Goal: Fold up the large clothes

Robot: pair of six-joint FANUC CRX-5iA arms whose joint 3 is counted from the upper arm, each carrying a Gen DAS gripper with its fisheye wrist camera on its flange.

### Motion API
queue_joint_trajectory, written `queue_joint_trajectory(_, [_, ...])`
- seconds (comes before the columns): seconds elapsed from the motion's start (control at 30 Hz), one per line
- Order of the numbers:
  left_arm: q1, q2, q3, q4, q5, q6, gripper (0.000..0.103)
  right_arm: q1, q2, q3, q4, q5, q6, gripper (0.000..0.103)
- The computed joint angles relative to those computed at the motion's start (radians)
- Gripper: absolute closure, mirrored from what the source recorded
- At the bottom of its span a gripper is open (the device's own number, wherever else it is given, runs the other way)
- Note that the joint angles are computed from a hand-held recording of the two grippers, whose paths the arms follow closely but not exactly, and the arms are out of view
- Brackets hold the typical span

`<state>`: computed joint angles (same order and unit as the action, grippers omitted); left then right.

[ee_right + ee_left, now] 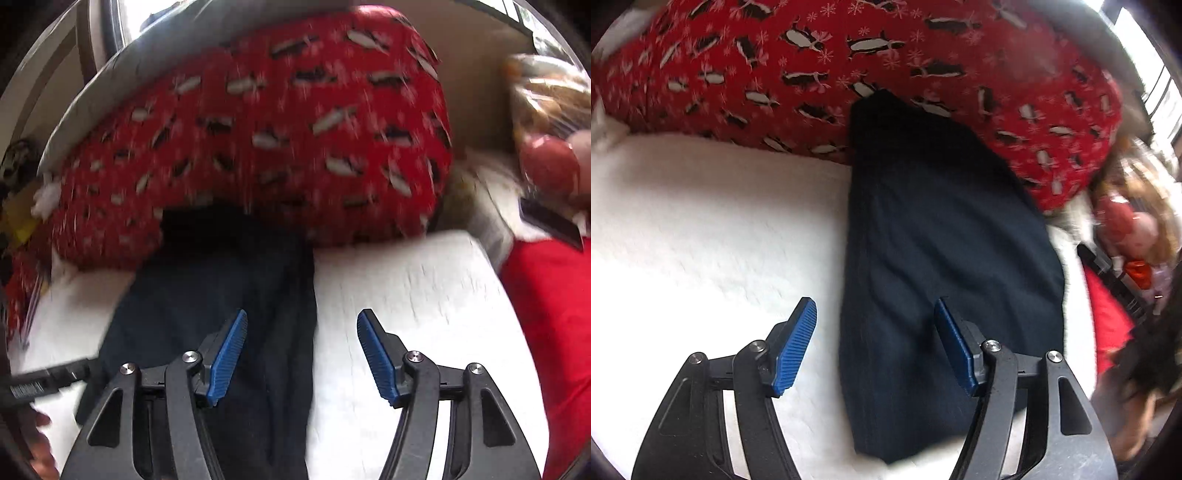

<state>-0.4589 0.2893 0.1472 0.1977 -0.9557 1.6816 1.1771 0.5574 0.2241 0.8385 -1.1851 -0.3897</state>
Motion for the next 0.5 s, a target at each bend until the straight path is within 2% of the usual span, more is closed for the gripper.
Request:
queue_joint_trajectory(0.13, [-0.017,0.057,0.055,-0.026,-0.022,0.059,0.037,-0.056,0.041,0.053,-0.069,0.050,0.064,0.040])
queue_joint_trajectory(0.17, [-0.014,0.056,0.048,-0.017,-0.016,0.057,0.037,-0.068,0.083,0.110,-0.114,0.015,0.133,0.040])
queue_joint_trajectory(0.2, [-0.008,0.054,0.040,-0.007,-0.010,0.048,0.037,-0.077,0.136,0.196,-0.191,-0.062,0.237,0.040])
queue_joint_trajectory(0.23, [-0.011,0.061,0.051,-0.012,-0.017,0.052,0.037,-0.079,0.181,0.244,-0.240,-0.126,0.299,0.035])
queue_joint_trajectory(0.27, [-0.012,0.062,0.053,-0.019,-0.019,0.054,0.037,-0.079,0.197,0.250,-0.258,-0.137,0.309,0.032])
queue_joint_trajectory(0.3, [-0.012,0.060,0.049,-0.015,-0.016,0.048,0.037,-0.077,0.179,0.214,-0.230,-0.122,0.266,0.021])
queue_joint_trajectory(0.33, [-0.014,0.064,0.056,-0.021,-0.021,0.053,0.037,-0.079,0.159,0.186,-0.232,-0.115,0.212,0.017])
queue_joint_trajectory(0.4, [-0.013,0.066,0.064,-0.025,-0.030,0.055,0.037,-0.081,0.107,0.118,-0.246,-0.071,0.137,0.018])
queue_joint_trajectory(0.5, [-0.004,0.067,0.064,-0.004,-0.042,0.046,0.037,-0.069,0.077,0.092,-0.238,-0.106,0.117,0.019])
